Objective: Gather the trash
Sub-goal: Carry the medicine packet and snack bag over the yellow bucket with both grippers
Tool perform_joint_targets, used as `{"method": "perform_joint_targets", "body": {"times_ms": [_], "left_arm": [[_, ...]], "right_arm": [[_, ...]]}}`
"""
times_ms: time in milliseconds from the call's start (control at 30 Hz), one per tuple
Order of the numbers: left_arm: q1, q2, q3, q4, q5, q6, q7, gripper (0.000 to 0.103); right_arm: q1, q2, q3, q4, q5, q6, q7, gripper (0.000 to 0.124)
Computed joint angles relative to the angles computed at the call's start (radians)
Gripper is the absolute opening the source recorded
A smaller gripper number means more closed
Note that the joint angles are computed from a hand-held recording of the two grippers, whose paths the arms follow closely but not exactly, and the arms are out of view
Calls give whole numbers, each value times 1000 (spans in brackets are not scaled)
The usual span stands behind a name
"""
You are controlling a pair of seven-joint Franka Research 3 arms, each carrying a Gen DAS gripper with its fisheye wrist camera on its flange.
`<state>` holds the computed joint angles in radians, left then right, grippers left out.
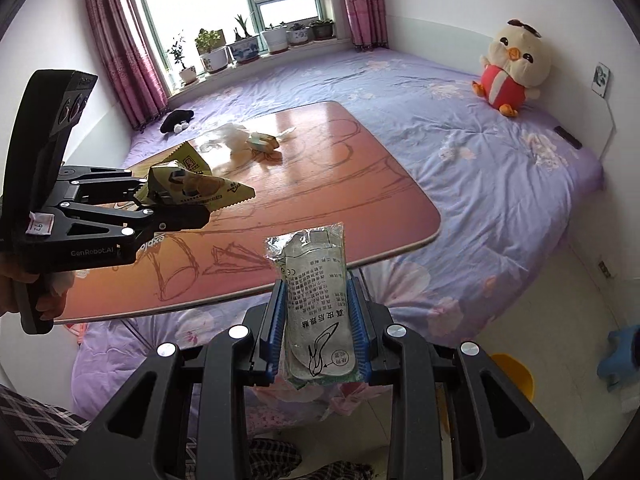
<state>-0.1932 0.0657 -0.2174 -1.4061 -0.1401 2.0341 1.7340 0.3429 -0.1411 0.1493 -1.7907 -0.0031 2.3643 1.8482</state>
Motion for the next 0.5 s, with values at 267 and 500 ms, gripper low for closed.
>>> {"method": "perform_joint_targets", "body": {"times_ms": [267, 500], "left_arm": [[-77, 161, -64, 212, 7, -80, 76, 33], [-189, 358, -104, 473, 50, -200, 118, 33]], "right_arm": [[-99, -230, 0, -217, -59, -37, 156, 32], [-204, -427, 0, -388, -65, -107, 239, 32]]}}
